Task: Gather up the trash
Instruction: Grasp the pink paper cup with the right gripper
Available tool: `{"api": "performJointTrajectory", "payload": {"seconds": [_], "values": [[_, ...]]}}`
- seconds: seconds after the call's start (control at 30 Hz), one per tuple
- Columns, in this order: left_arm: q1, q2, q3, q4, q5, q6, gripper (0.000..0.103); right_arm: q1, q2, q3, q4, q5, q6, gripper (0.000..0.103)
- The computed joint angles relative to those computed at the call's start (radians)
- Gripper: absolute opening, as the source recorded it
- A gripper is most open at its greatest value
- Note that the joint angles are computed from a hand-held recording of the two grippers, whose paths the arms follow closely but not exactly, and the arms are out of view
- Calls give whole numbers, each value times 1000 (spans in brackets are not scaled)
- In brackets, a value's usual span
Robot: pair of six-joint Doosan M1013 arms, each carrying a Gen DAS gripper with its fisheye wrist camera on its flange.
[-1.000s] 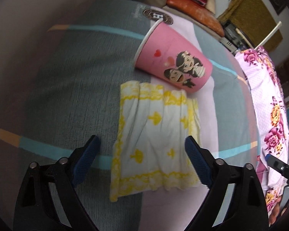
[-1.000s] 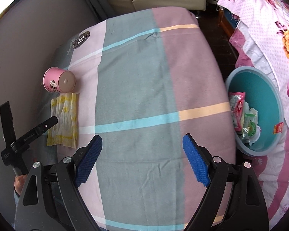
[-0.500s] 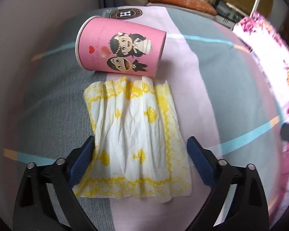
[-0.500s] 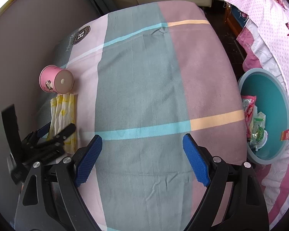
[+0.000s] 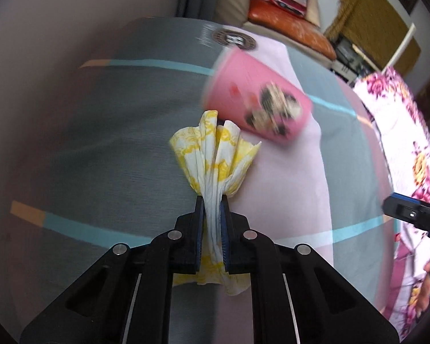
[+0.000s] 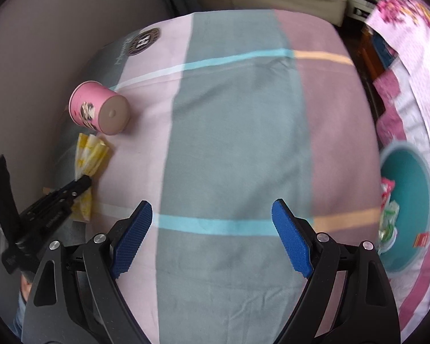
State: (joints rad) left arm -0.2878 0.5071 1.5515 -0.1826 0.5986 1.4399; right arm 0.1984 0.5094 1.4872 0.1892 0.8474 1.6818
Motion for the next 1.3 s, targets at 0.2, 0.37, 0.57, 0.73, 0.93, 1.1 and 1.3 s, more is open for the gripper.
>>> {"api": "performJointTrajectory", "payload": {"seconds": [0.2,0.37,0.57,0.73,0.93,1.1,1.3], "values": [[71,-8,3,-119,-9,65,11,44,86,-159,-12,97,-99,81],[104,-8,5,-182,-13,115,11,80,162,-298,-48,154,-194,81],[130,-10,11,-258,-14,171,11,101,279,-479,-13,305,-300,81],[141,-11,15,-290,-10,184,11,118,343,-571,-33,368,-346,81],[142,-14,20,-290,-14,173,11,118,345,-559,13,367,-373,70],[126,-10,11,-292,1,190,11,85,277,-451,94,279,-327,67],[92,-17,6,-312,5,240,11,48,176,-296,129,152,-261,67]]}}
